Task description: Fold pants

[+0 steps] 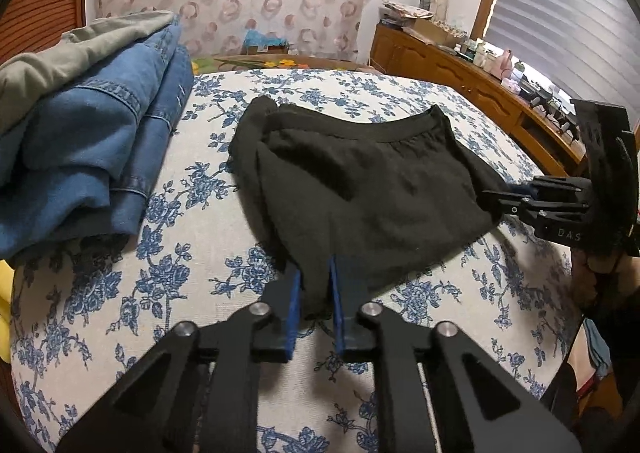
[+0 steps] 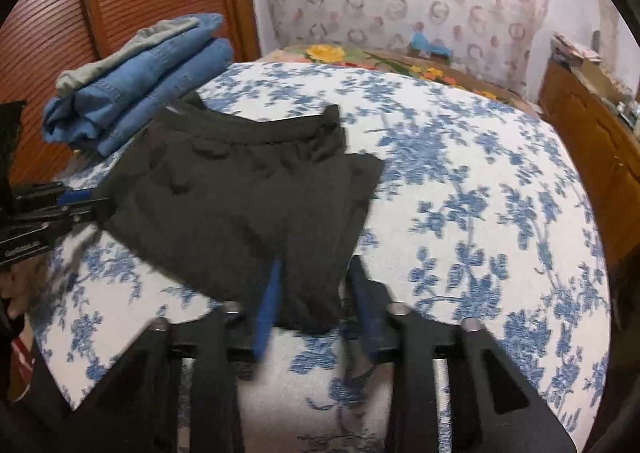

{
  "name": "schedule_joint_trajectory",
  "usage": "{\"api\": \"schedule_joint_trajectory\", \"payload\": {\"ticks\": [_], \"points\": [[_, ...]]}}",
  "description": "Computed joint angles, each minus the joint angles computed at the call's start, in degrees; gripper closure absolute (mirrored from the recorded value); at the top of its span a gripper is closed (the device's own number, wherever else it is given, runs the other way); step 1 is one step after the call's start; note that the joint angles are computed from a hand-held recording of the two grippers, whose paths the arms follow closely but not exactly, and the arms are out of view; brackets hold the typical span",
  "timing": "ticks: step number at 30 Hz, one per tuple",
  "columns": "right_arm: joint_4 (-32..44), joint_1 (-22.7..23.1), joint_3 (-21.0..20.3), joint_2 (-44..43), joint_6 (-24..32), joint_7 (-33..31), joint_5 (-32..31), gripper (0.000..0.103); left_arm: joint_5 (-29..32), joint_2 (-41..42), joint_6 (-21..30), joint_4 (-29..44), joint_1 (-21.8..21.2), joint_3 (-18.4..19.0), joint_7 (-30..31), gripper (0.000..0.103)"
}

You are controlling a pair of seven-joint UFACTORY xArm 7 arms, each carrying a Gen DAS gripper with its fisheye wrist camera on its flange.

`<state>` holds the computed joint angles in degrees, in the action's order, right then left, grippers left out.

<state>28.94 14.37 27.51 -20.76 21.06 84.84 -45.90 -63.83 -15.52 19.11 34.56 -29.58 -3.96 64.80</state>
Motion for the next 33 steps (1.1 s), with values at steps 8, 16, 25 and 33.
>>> {"api": "schedule_joint_trajectory", "payload": {"ticks": [8, 16, 25, 33], "points": [[-0.1, 2.59, 2.11, -2.86, 4.21, 1.25, 0.68, 0.095, -0.64, -7.43, 2.68, -4.54, -0.51, 1.13, 0.71, 0.097], [-2.71, 6.34, 4.19, -7.76, 4.95, 1.28, 5.84, 0.095, 4.82, -15.74, 0.54, -10.34, -4.0, 1.97, -3.91, 0.096], [-3.68, 8.67, 8.54, -12.06, 8.13, 3.38, 10.07, 0.095, 13.56, -21.21, 0.06, -14.3, -8.09, 4.89, -10.91, 0.096], [-5.11, 10.66, 10.77, -13.83, 8.92, 6.14, 12.99, 0.095, 20.3, -25.13, 0.01, -18.18, -10.71, 7.32, -17.22, 0.096]]}}
